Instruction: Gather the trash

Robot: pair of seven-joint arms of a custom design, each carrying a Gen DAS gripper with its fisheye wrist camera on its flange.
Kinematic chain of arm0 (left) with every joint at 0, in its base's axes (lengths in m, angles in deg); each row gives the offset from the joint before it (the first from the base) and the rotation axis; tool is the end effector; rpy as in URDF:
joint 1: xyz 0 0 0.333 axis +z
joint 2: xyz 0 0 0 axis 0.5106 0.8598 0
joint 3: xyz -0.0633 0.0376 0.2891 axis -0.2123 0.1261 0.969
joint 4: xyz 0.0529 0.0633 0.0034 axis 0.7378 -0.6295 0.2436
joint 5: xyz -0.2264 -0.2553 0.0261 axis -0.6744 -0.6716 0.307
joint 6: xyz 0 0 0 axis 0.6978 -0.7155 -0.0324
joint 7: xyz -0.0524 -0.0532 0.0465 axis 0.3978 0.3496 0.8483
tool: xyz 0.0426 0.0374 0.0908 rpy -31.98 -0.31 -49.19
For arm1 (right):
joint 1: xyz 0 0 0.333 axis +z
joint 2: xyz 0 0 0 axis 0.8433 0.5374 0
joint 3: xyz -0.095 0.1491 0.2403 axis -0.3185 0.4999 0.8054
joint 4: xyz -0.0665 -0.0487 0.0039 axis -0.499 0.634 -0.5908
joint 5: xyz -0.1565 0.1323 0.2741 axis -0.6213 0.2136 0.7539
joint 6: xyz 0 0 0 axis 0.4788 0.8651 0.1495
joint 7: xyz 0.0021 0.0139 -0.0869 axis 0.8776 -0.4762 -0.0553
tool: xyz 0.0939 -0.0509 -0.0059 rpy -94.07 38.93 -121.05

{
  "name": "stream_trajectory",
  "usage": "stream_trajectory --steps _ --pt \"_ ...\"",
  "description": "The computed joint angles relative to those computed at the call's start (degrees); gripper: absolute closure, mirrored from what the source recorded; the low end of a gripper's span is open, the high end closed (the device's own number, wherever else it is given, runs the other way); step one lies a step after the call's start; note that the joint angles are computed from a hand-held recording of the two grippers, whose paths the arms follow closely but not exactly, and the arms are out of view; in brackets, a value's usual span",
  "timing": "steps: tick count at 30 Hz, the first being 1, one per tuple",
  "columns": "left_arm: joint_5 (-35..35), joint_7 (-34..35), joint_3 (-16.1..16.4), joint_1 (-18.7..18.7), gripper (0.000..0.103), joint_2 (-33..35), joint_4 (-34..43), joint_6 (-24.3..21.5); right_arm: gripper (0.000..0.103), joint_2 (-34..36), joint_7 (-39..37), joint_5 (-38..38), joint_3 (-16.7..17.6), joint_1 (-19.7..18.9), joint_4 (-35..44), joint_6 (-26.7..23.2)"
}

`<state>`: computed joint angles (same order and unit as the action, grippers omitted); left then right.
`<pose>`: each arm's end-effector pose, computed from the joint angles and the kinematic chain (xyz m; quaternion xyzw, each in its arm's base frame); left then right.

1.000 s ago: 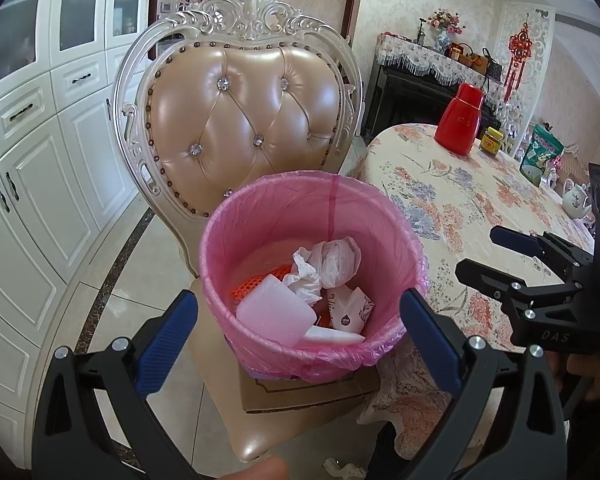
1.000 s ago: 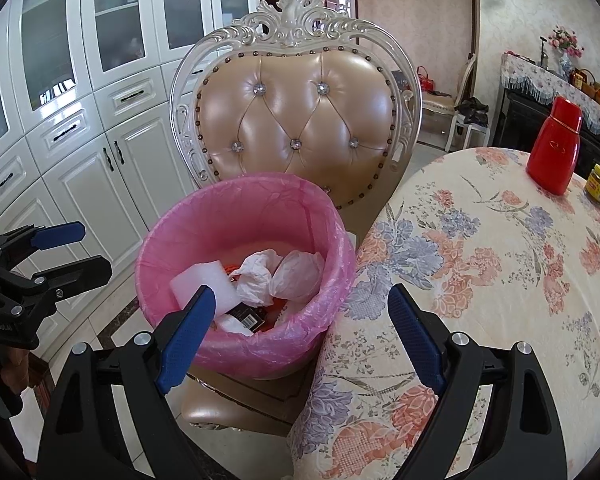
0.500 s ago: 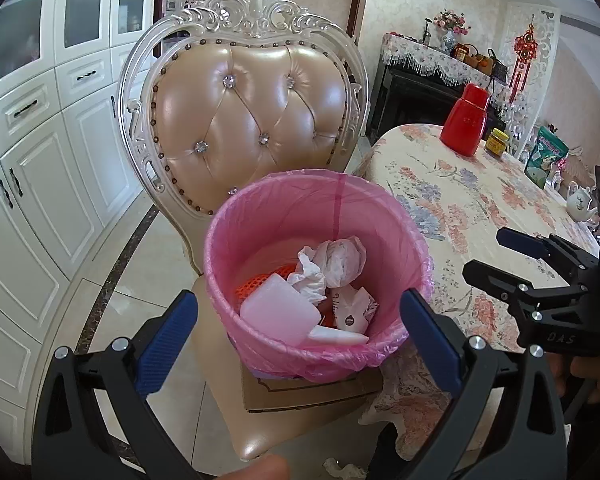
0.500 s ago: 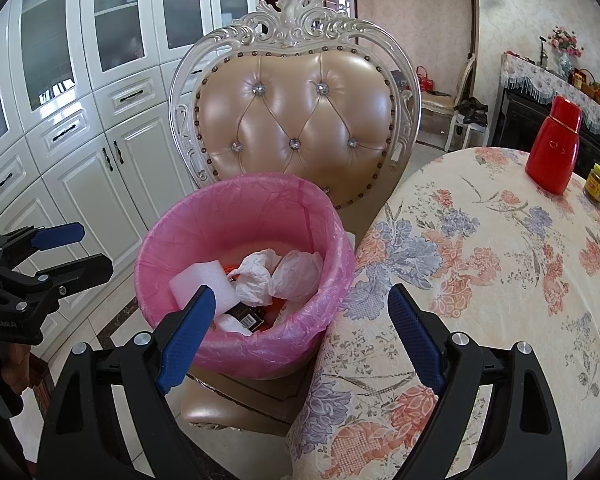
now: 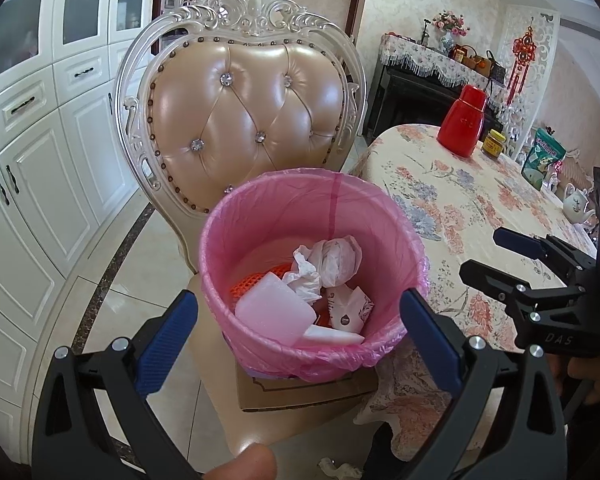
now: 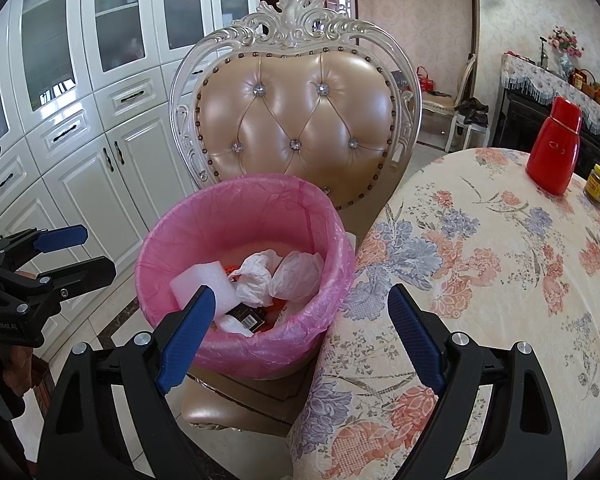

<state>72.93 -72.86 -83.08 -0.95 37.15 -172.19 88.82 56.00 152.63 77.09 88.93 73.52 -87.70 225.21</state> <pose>0.4968 -0.3907 0.4005 -0.6115 0.6855 -0.3396 0.2021 0.5851 0.2037 0.4196 -0.7316 0.5519 -0.2153 0.3375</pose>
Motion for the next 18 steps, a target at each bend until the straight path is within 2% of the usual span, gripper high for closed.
stream_trajectory --steps 9,18 --pt "0.6 -0.2 0.1 0.1 0.005 -0.1 -0.2 0.7 0.020 0.0 0.2 -0.1 -0.2 0.2 0.0 0.0" --pt "-2.8 2.4 -0.1 0.5 0.005 0.5 -0.4 2.7 0.020 0.1 0.1 0.0 -0.1 0.1 0.1 0.0"
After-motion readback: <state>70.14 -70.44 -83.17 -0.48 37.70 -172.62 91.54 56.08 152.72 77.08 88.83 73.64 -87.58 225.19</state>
